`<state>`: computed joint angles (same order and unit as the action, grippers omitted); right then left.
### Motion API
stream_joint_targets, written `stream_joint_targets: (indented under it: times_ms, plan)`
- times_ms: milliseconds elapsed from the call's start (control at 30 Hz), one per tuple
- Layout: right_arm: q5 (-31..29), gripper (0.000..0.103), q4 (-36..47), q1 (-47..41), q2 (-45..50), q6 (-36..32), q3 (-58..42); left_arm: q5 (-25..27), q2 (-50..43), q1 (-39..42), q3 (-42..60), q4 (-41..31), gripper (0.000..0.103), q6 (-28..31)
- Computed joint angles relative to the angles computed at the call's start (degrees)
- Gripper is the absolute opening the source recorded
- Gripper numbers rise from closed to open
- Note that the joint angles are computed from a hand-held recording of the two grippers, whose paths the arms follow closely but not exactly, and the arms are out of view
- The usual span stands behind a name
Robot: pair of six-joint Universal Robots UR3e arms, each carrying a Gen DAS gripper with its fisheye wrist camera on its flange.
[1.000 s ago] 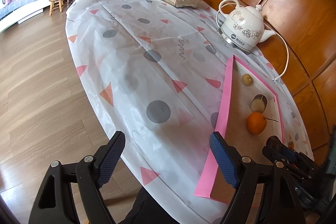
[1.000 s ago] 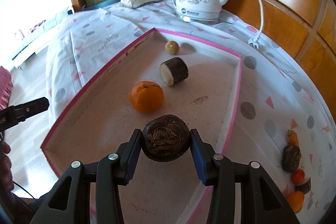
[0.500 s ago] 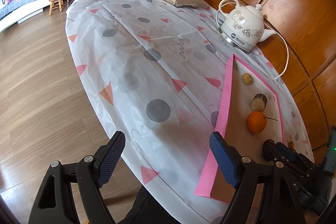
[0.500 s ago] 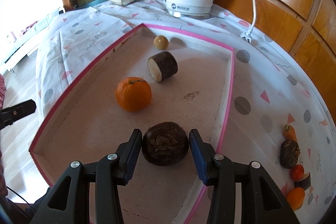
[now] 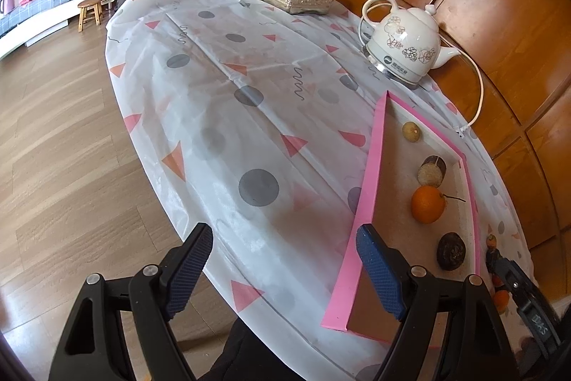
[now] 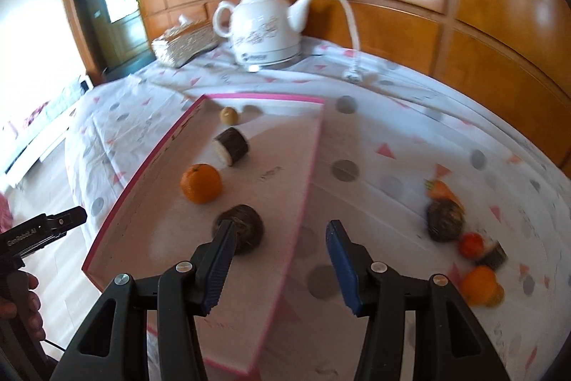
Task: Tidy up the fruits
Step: 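Carry the brown taro with the right tool into the tray and open, then move the left tool over to the orange carrot beside the taro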
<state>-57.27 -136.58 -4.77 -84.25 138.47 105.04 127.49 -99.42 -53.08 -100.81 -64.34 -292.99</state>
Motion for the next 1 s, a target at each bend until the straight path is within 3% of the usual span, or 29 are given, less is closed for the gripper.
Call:
stream_joint_targets:
  times_ms: [367, 733, 900, 1000]
  plan:
    - [0.03, 0.054, -1.91, -17.65, -5.33, -2.38, 8.3, 0.47, -1.51, -0.16, 1.7, 1.05, 0.083, 2.15]
    - [-6.7, 0.054, -10.96, -32.92, 1.68, 7.24, 6.96, 1.85, -4.65, -0.1, 7.34, -0.27, 0.083, 7.16]
    - [-11.76, 0.054, -17.65, -35.26, 5.95, 14.06, 5.61, 2.87, -6.85, -0.06, 11.32, 0.38, 0.083, 12.73]
    - [-13.48, 0.054, -19.9, -37.08, 7.95, 16.03, 4.99, 2.99, -8.79, 0.21, 14.42, 2.92, 0.083, 19.05]
